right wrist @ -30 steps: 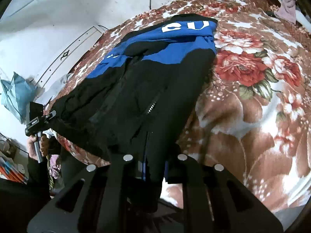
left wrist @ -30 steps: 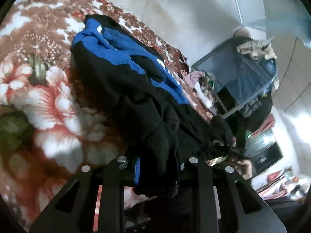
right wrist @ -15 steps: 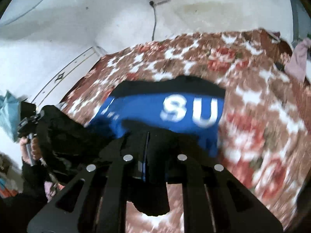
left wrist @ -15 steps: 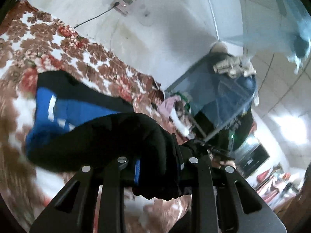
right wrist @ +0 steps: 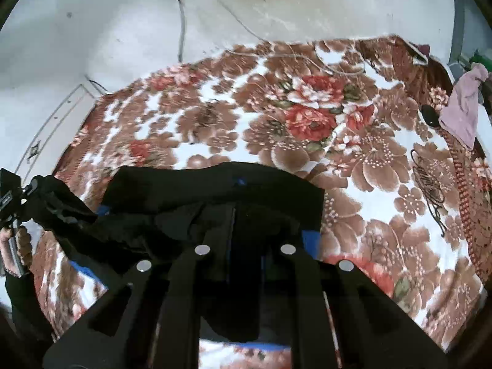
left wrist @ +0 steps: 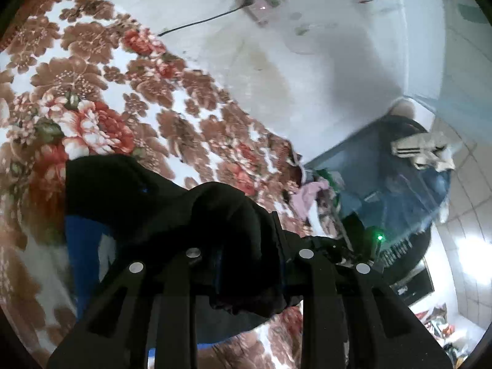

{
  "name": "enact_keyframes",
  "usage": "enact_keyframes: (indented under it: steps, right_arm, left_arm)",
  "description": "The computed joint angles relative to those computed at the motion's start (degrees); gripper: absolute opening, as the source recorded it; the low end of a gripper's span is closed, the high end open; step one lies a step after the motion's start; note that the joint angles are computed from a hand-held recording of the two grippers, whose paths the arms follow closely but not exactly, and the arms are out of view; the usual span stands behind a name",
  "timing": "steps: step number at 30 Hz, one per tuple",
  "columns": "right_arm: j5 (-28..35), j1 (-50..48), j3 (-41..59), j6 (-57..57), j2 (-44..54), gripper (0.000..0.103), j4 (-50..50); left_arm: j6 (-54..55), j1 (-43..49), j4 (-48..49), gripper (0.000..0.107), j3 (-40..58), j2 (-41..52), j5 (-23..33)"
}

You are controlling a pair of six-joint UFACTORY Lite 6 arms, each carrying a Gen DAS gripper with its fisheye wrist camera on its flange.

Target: Fold large clothes

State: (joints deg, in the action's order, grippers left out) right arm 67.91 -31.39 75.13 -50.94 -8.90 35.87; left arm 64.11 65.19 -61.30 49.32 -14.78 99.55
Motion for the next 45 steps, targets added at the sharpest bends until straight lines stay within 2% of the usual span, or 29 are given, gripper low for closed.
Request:
enact_keyframes:
  steps: [4, 9, 12, 17, 20, 22, 23, 24, 25, 26, 27, 28, 29, 30, 32, 34, 36, 38, 41, 43, 45]
  right_arm:
    - [-10.8, 8.2, -0.1, 6.2, 7.2, 0.013, -5.7]
    - [-19.5, 12.9, 2.2, 12.3, 18.0, 0.014, -6.5]
    - [-23.9, 15.2, 4.5, 15.6, 24.9, 0.015, -6.8]
    - [-26.8, 15.8, 4.3, 15.5, 28.3, 0.015, -6.5]
    - [-24.1, 13.9, 5.4, 13.3, 28.6, 0.016, -4.3]
    - [-21.2, 12.5, 7.0, 12.3, 28.7, 0.019, -2.9]
    - [-19.7, 11.9, 7.7, 11.6, 28.7, 0.022, -1.8]
    - [-16.8, 10.4, 9.1, 10.0, 29.1, 0.027, 0.2]
    - [-14.2, 8.8, 10.3, 9.2, 29.2, 0.033, 1.6]
    - [-12.5, 7.6, 11.2, 9.2, 29.0, 0.035, 2.0]
    - [-11.2, 6.8, 11.8, 9.1, 28.5, 0.042, 2.3]
    - [-8.7, 5.5, 12.7, 7.7, 28.2, 0.07, 4.0]
    - [-6.1, 3.3, 12.5, 4.4, 26.9, 0.089, 8.2]
    - [-5.9, 2.1, 12.2, 3.2, 25.5, 0.1, 9.9]
    - [-9.3, 1.0, 10.8, 3.1, 21.1, 0.098, 9.8]
    - [-8.2, -0.4, 11.0, 2.9, 18.7, 0.098, 9.5]
    - [-10.6, -0.4, 8.3, 3.1, 15.2, 0.098, 6.8]
    - [-13.9, 0.2, 3.5, 0.3, 11.1, 0.098, 4.4]
    - [-25.0, 3.5, -8.5, -3.6, 3.2, 0.098, -1.6]
    - [-34.6, 6.8, -16.5, -2.6, -0.1, 0.098, -8.3]
    - [-42.7, 8.0, -21.1, -1.8, 0.7, 0.098, -13.4]
  left_arm:
    - [-2.8, -11.2, -1.8, 0.024, 1.0, 7.0, -16.3]
    - [-2.2, -19.5, -3.6, 0.025, 5.2, 20.6, -31.3]
    - [-0.8, -22.7, -3.4, 0.026, 7.9, 26.4, -37.5]
    - [2.8, -24.1, -4.0, 0.026, 8.5, 30.6, -41.4]
    - [3.8, -24.4, -3.8, 0.027, 8.2, 31.0, -42.3]
    - [3.9, -24.9, -3.3, 0.033, 8.0, 30.9, -43.5]
    - [3.5, -25.3, -2.3, 0.035, 8.2, 30.4, -44.3]
    - [2.0, -25.8, -0.5, 0.044, 8.4, 29.5, -45.5]
    - [1.0, -25.9, 0.4, 0.063, 8.3, 28.4, -46.6]
    - [0.2, -25.3, 0.7, 0.075, 8.3, 26.9, -47.6]
    - [-0.2, -23.4, 0.4, 0.075, 8.5, 25.5, -46.4]
    - [-0.2, -22.3, 0.5, 0.076, 8.9, 24.8, -45.3]
    - [-0.3, -21.6, 1.3, 0.082, 8.0, 22.1, -46.6]
    - [0.1, -21.1, 2.3, 0.091, 6.5, 18.6, -49.3]
    - [2.1, -18.4, 3.5, 0.091, 5.1, 14.1, -48.4]
    - [3.2, -15.5, 5.1, 0.091, 3.7, 9.7, -47.0]
    - [5.0, -13.4, 7.4, 0.092, 2.0, 5.1, -46.2]
    - [7.7, -13.9, 9.1, 0.095, -1.0, -0.1, -49.5]
    - [10.9, -19.3, 13.1, 0.097, -6.2, -5.7, -58.9]
    - [9.2, -22.6, 16.5, 0.097, -7.0, -4.7, -63.4]
    - [9.1, -25.0, 16.5, 0.097, -6.7, -1.1, -67.4]
